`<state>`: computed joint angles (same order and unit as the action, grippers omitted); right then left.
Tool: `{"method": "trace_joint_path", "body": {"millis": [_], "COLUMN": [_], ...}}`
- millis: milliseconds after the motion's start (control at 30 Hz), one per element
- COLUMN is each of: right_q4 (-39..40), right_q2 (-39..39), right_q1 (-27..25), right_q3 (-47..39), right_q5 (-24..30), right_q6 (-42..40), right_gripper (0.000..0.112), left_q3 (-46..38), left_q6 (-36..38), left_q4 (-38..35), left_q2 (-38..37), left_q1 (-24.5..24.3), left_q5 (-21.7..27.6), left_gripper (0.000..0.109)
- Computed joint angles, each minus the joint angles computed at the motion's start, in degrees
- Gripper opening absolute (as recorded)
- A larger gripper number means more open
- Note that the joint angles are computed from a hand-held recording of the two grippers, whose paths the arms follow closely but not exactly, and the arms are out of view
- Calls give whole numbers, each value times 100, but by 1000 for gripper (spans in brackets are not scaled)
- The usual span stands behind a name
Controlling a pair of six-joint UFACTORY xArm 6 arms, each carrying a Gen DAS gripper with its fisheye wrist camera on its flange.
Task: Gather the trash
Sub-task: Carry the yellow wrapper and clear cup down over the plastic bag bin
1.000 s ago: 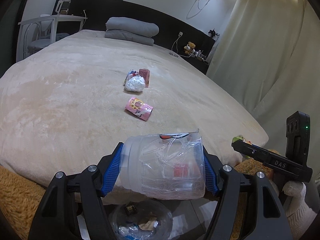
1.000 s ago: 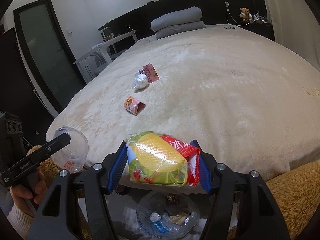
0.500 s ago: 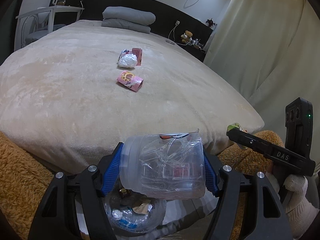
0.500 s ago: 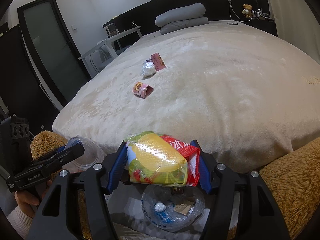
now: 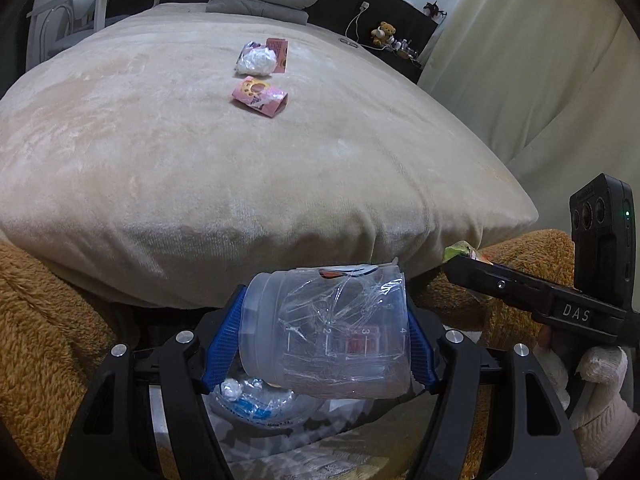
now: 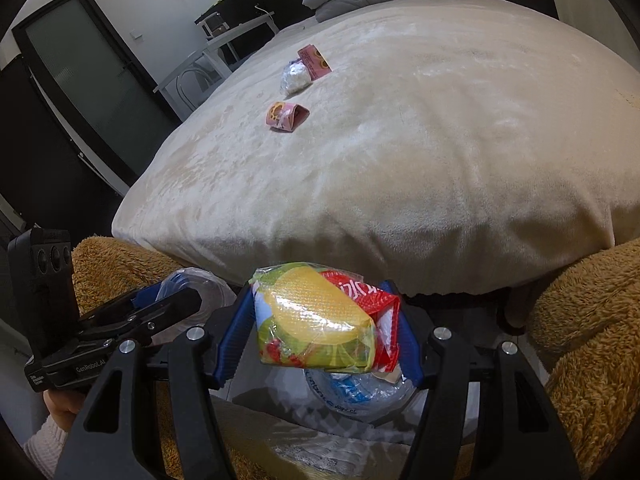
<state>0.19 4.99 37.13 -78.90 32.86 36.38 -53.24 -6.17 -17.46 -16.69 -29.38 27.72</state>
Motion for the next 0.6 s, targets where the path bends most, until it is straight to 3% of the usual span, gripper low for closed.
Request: {"method": "trace_joint_path", "body": {"millis": [600], "right_q4": [1233], "right_q2": [588], "right_q1": [-217], "right_q3": [-487], "right_q5": [810], "right_q6": [-322], "right_gripper": [62], "left_q3": [-444], "left_q6": [-155], "left_q4": [-65], "left_q2": [683], "left_q1": [200], "left_q5": [1078], "left_gripper": [69]}}
